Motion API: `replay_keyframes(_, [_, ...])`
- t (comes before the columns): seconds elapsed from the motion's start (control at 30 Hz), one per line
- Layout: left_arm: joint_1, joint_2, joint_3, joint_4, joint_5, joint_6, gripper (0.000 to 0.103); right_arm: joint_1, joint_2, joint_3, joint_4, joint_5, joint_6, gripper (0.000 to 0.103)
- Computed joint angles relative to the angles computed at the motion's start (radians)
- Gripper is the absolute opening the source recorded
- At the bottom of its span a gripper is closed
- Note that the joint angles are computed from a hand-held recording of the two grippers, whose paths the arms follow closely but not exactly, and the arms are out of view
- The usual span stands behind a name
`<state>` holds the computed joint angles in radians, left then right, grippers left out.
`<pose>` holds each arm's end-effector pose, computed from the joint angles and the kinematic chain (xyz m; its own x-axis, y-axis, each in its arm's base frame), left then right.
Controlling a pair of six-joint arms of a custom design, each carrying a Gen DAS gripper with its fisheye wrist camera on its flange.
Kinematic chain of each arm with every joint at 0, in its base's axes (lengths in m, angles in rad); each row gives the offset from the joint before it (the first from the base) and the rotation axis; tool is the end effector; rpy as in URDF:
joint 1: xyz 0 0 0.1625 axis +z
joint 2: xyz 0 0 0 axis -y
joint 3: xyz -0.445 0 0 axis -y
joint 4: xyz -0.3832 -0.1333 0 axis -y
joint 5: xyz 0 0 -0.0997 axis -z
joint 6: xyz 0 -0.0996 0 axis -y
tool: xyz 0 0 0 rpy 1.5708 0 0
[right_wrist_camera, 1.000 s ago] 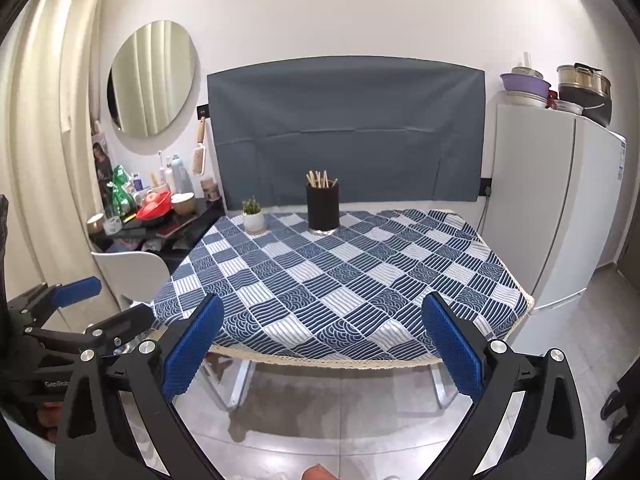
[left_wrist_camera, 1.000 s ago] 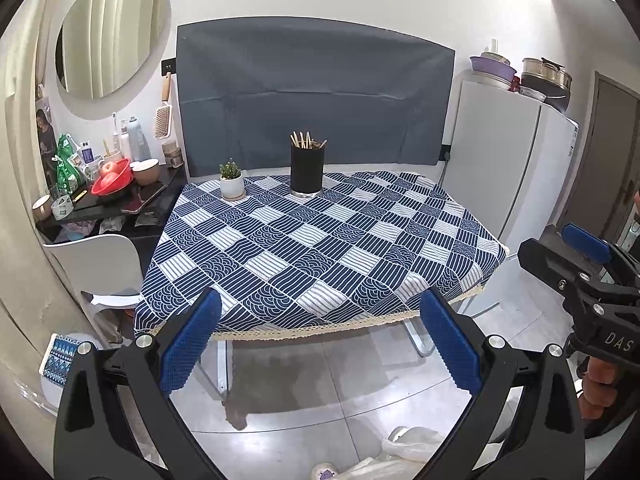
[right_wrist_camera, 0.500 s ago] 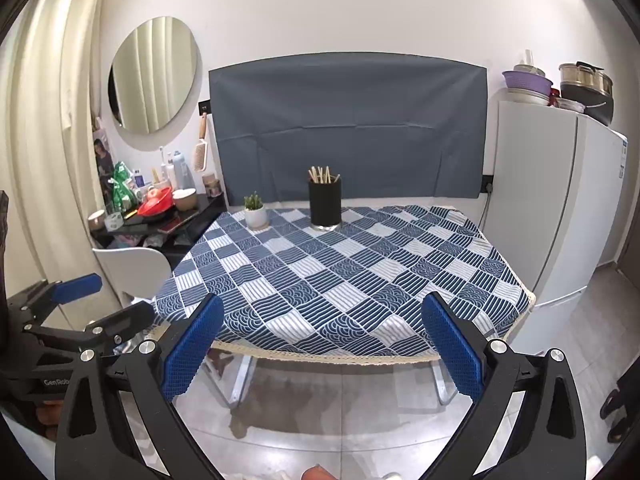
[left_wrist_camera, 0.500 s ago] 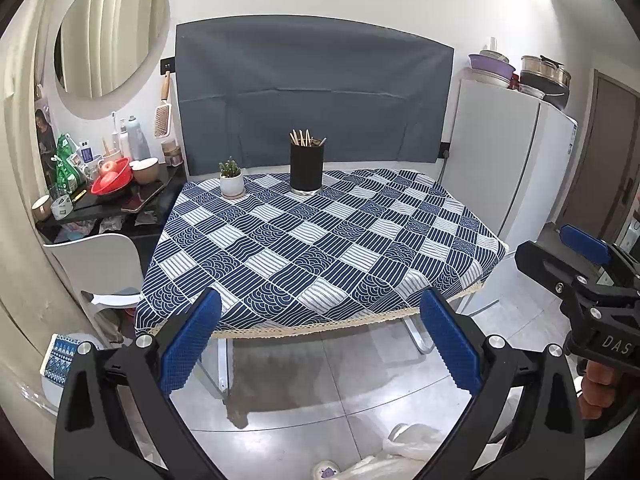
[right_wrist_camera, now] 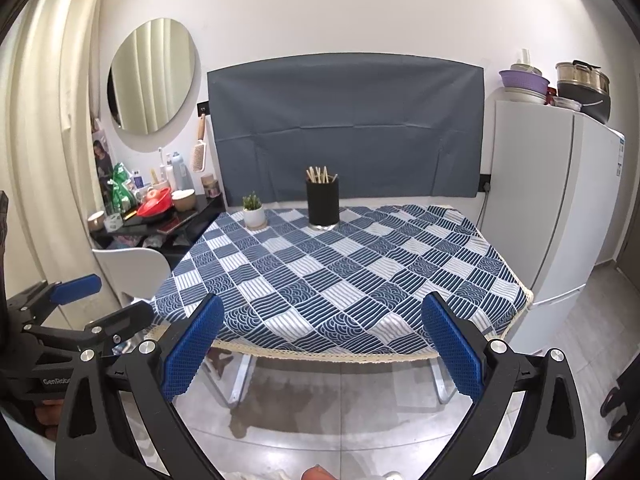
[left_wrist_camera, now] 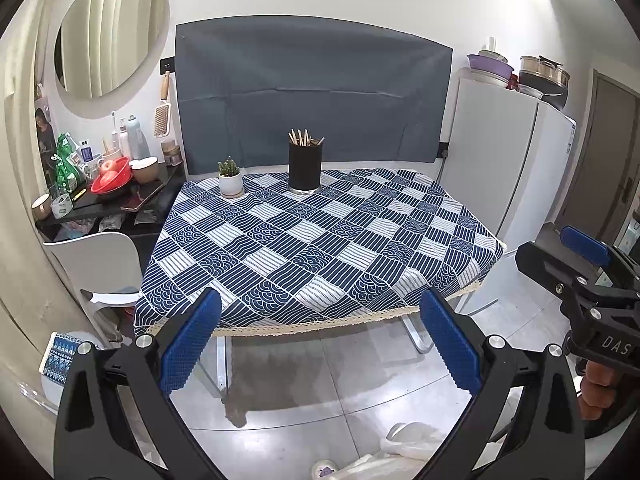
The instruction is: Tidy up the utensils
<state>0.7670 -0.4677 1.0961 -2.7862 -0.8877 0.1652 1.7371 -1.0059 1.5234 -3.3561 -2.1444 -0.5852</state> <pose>-0.4636 -0.7193 0.1288 -0.6806 0.4065 -0.6095 0.7212 0.5180 -0.4599 0.1909 -0.6583 0.4190 -0.7347 0.1474 0.6622 -0.5461 0.4506 -0.7062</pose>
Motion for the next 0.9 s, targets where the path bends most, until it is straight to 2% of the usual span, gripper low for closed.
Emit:
replay_keyframes(0.33, [-0.004,0.004,0.001,-0.006,0.0,-0.005,0.097,0.0,-0.003,0.006,-0.009,0.0,-0.003,0.095])
replay_keyframes(0.9, [0.008,0.061,-0.109,0.054,-0.001,-0.03,0.097,-0.018,0.002,-0.058,0.062,0.001,-0.009,0.095])
